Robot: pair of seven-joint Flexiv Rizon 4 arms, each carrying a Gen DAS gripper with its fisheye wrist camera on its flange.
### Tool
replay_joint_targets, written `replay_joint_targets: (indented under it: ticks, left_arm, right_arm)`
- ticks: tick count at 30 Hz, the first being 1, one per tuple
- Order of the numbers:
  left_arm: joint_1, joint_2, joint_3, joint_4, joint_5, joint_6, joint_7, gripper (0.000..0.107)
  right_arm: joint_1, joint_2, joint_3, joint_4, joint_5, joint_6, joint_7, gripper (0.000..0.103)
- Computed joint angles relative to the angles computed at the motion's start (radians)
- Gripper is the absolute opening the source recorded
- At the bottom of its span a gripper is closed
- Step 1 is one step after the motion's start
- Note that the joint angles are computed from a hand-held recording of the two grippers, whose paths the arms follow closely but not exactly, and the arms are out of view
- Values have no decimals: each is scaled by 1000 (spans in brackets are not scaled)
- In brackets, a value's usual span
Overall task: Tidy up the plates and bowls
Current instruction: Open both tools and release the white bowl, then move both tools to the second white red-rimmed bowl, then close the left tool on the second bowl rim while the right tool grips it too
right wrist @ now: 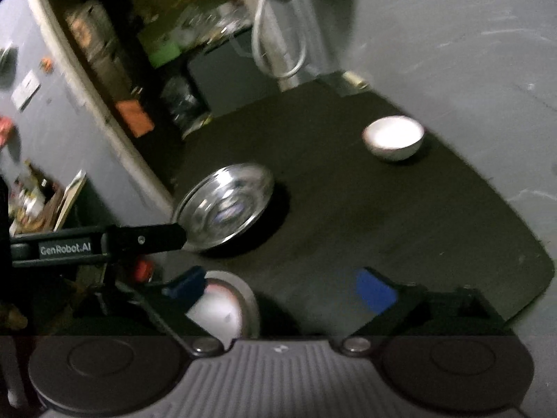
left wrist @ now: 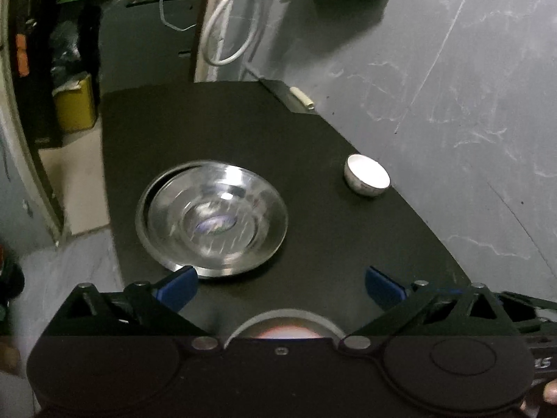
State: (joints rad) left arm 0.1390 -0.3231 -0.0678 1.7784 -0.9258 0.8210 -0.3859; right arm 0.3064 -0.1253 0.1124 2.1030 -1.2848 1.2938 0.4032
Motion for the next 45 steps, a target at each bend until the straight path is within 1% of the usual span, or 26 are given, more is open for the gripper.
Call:
replay_joint_targets:
  ticks: [3,4,7,11,14,15,18,20,21,23,26,30,31,33,35,36,37,38,39,40,41,42,43,44,45]
  left_arm:
    - [-28,-42,-28,-41,5,50,9,102]
    - [-39,-60,-38,-59,8,67,-2,102]
    - [-69,-124,-65,-130,37,106,-71,102]
    - [-113,-242,-95,-264,133,161,-172,102]
    - [-144,-334,-125,-372,213,208,-209,102]
    - [-152,-362,-134,-407,239,217,-217,102]
    - [-179,-443,-138,-522,321,202,-263,102]
    - [-193,-489,-141,-588,359,192,-296,102]
    - [-200,-510,-137,-619,379,182,-315,102]
    - [-215,-550,-124,-690,425,138,-352,102]
    - [-226,-591,-114,-764,476,78,-378,102]
    - [-239,-629,-97,-847,520,-16,-424,92]
    - [-240,-638,-95,-865,525,-38,-439,87]
    - [-241,-654,-93,-897,531,-75,-467,81]
    - [-237,-664,-101,-913,530,-99,-478,75]
    - [-237,-670,-103,-923,531,-110,-481,69]
    - [-237,-677,-104,-935,532,-125,-483,62]
    - [-237,-684,-105,-948,532,-141,-486,57]
    - [-237,-688,-106,-957,532,-156,-489,47]
    - [-238,-696,-105,-971,533,-175,-496,42]
    - [-239,-698,-106,-975,532,-184,-499,39]
    - [-238,-701,-110,-980,528,-193,-500,35]
    - [-235,-705,-117,-985,522,-206,-497,28]
    - [-233,-711,-121,-995,516,-222,-497,23]
    - [-233,-715,-123,-1004,512,-239,-500,14]
  right_arm:
    - [-44,-8,-37,8,-54,39,50,103]
    - [-61,-17,-47,7,-61,58,57,103]
    - [-116,-50,-89,-12,-143,122,128,103]
    - [-181,-120,-127,-79,-266,156,219,103]
    - [-209,-184,-135,-133,-258,163,235,103]
    - [-218,-206,-146,-157,-296,183,274,103]
    - [-232,-256,-148,-213,-333,180,304,101]
    - [-236,-276,-146,-232,-340,162,300,95]
    - [-237,-282,-147,-237,-342,154,298,94]
    - [-243,-297,-152,-255,-362,147,309,91]
    - [-249,-311,-153,-265,-328,140,280,84]
    - [-252,-338,-167,-285,-300,173,255,79]
    - [-251,-345,-171,-291,-293,183,247,76]
    - [-250,-358,-180,-302,-285,203,239,72]
    - [-248,-368,-188,-310,-275,218,230,63]
    - [-245,-372,-191,-311,-259,221,213,61]
    - [-241,-376,-195,-312,-241,225,195,56]
    - [-237,-381,-199,-312,-222,231,176,51]
    - [-232,-385,-205,-313,-200,238,156,50]
    - [-225,-385,-214,-309,-186,244,143,48]
    - [-219,-388,-222,-309,-168,253,127,48]
    - [-213,-390,-231,-308,-154,263,116,47]
    - [-207,-392,-239,-307,-140,272,104,44]
    - [-200,-390,-250,-303,-133,283,100,43]
    - [-196,-395,-255,-303,-112,293,81,42]
